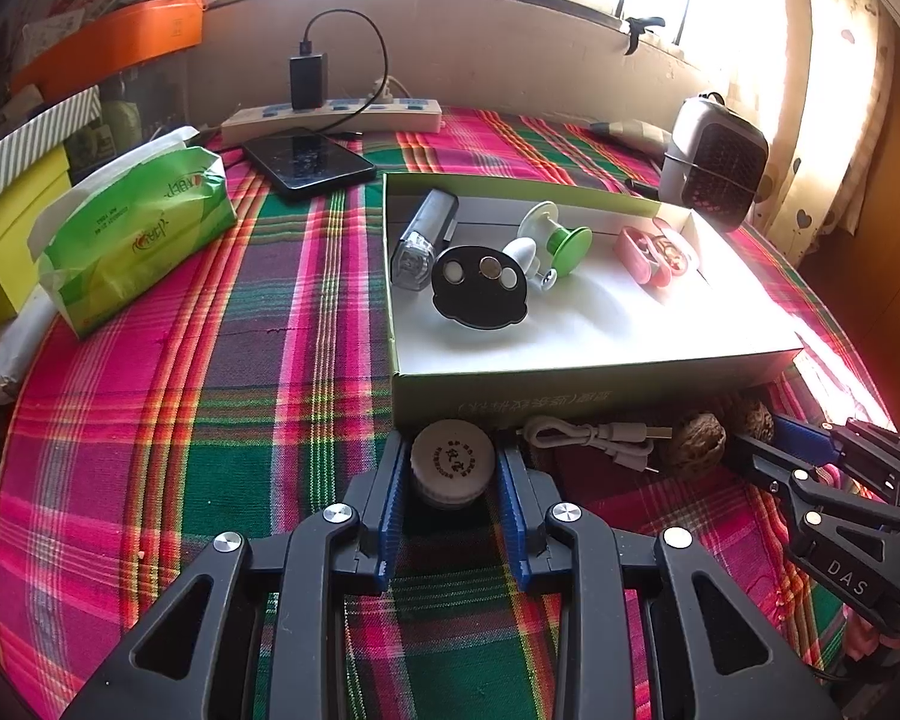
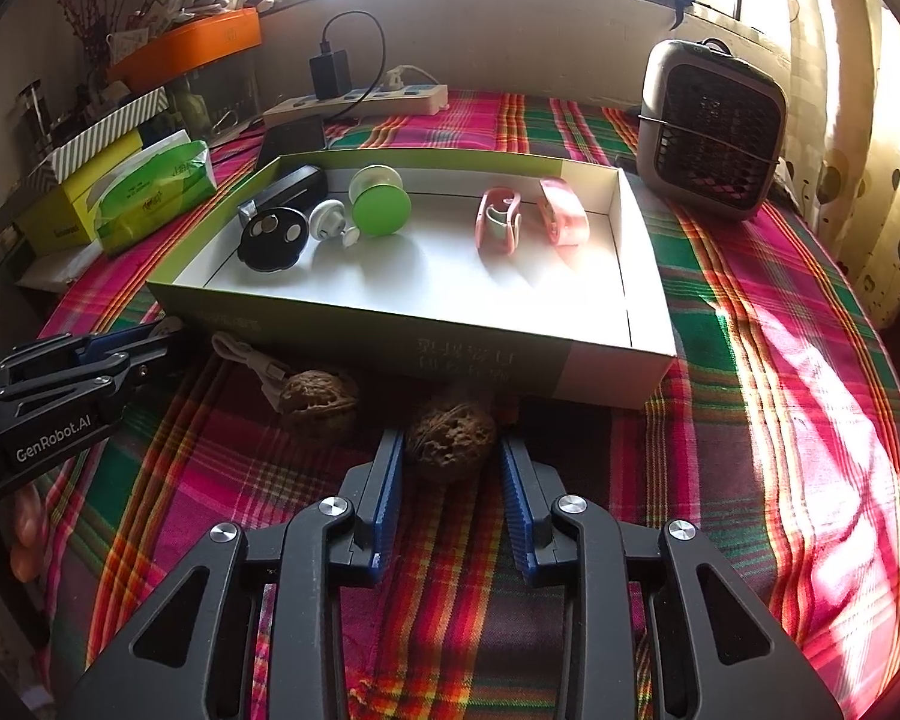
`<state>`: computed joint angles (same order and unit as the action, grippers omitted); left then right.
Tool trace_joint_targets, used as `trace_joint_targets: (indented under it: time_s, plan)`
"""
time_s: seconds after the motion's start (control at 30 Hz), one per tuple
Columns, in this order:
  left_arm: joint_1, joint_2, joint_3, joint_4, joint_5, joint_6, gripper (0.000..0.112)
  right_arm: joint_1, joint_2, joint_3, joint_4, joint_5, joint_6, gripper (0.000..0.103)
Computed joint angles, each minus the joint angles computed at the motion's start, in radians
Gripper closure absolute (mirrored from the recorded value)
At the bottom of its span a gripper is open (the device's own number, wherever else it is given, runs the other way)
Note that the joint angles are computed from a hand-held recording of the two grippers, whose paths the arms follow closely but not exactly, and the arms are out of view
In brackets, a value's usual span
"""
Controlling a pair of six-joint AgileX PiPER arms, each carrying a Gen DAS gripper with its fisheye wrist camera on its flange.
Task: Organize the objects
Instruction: 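Close left tool on the white round container while right tool grasps the walnut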
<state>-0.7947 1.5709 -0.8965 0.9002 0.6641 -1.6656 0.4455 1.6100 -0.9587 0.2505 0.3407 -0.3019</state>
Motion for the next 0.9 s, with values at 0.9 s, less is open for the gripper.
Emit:
trace_joint_targets:
  time_s: [0.9]
  plan:
    - [-0.047,-0.03,-0.032,-0.002,0.076,0.01,0.086,-0.023,-0.047,0.022,0.123,-0.013,-0.109,0.071]
